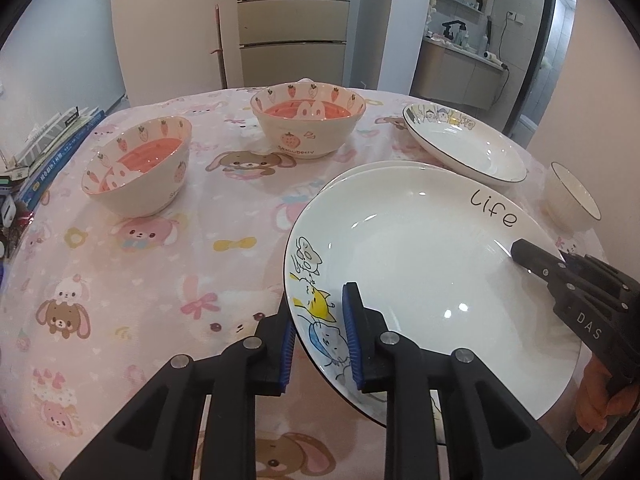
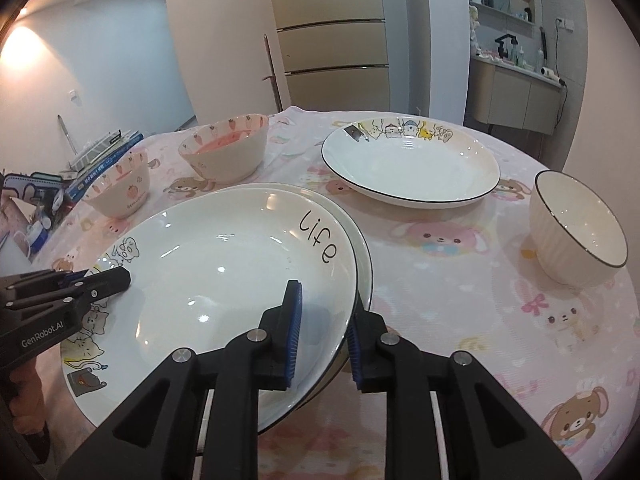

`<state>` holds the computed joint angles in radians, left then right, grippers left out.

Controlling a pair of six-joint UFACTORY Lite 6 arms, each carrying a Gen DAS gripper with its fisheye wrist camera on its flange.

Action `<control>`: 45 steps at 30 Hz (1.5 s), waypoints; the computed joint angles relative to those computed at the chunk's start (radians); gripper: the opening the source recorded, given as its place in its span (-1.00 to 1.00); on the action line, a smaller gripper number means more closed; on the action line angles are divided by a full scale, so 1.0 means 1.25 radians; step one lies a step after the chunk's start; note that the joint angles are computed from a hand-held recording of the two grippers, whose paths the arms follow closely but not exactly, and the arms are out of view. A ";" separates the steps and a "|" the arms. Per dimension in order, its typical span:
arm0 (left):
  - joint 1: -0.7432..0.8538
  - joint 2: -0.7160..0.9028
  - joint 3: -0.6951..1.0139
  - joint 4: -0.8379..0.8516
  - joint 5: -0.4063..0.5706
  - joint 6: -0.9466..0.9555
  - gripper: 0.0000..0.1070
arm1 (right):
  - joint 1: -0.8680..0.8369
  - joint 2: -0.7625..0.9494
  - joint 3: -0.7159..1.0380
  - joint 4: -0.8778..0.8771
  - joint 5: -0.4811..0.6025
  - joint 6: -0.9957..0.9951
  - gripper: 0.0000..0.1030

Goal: Organize plates and bowls
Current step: 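Carry the plate with both grippers and lower it onto another 'life' plate, then set the plate flat on the stack and open both grippers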

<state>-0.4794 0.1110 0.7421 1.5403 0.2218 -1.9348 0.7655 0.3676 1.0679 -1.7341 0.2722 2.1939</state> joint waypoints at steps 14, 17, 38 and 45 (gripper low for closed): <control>-0.046 -0.043 -0.008 -0.269 0.054 0.246 -0.51 | 0.081 -0.047 -0.018 0.181 0.125 -0.181 -0.60; -0.061 -0.025 0.010 -0.259 0.082 0.226 -0.51 | 0.076 -0.029 0.002 0.211 0.127 -0.222 -0.59; -0.116 0.067 0.080 -0.197 0.169 0.223 -0.51 | 0.069 -0.004 0.028 0.295 0.164 -0.334 -0.55; -0.165 0.017 0.038 -0.087 0.255 0.068 -0.45 | 0.045 -0.029 -0.002 0.323 0.113 -0.369 -0.57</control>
